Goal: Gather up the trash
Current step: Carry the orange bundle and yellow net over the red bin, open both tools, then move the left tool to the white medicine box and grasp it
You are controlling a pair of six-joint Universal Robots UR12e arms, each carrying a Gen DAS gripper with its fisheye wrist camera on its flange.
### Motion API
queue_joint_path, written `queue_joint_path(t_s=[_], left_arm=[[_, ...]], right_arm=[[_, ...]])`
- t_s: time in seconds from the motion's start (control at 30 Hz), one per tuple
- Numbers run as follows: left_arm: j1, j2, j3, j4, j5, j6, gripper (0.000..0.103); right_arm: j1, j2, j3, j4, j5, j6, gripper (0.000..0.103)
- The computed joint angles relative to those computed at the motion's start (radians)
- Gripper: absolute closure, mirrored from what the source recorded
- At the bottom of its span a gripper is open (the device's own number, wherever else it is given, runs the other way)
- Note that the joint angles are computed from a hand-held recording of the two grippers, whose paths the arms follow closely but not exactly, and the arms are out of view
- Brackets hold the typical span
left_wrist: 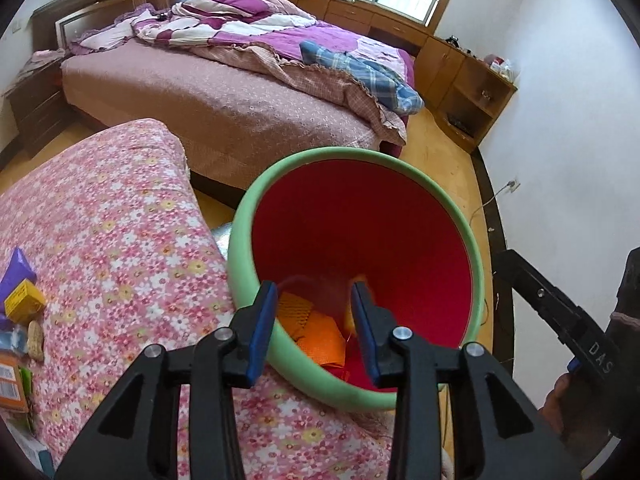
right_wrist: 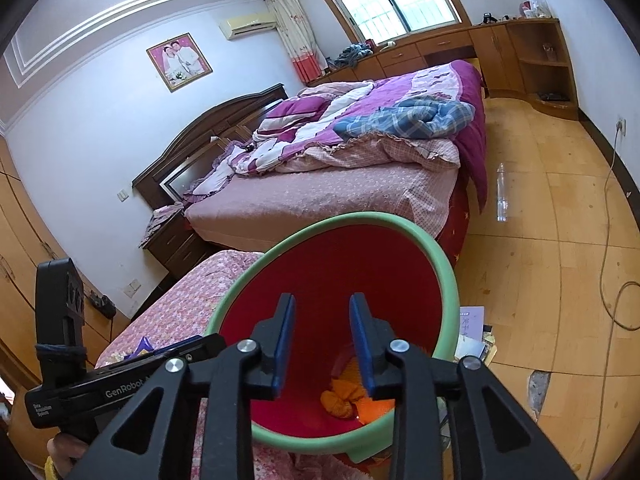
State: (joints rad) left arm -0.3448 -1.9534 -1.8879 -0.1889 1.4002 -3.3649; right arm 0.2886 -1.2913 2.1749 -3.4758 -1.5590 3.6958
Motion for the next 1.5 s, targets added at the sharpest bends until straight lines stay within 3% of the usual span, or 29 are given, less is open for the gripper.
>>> queue_joint_path(t_s=[0.5,0.93,1.2,1.27,1.33,1.5], left_arm=[[0.035,0.107,-0.126,0.075,0.066,-0.069,0.065],[0.119,0.251,-0.290,0.165,0.102,-0.128,0.065],[0.174,0.332,-0.379,0.197,0.105,-0.152,0.064],[0.189,0.350,-0.401,0.201,0.113,-0.157,0.064],[0.204,0.369,-0.422,0.197,0.124,-0.161,0.064],[0.231,0.392,-0.462,0.200,0.176,-0.179,0.059]], right_arm=[[0.044,-0.033,0.018,-0.017,0.017,0.020,0.056],[0.145,-0.035,-0.026,-0.008,0.013,-0.018,0.053],[0.210,-0.017,-0.071,0.044,0.040,-0.045,0.051],[0.222,-0.011,-0.082,0.059,0.047,-0.048,0.048],[0.232,-0.007,-0.092,0.079,0.055,-0.048,0.039],[0.267,-0.008,-0.112,0.157,0.012,-0.072,0.038]])
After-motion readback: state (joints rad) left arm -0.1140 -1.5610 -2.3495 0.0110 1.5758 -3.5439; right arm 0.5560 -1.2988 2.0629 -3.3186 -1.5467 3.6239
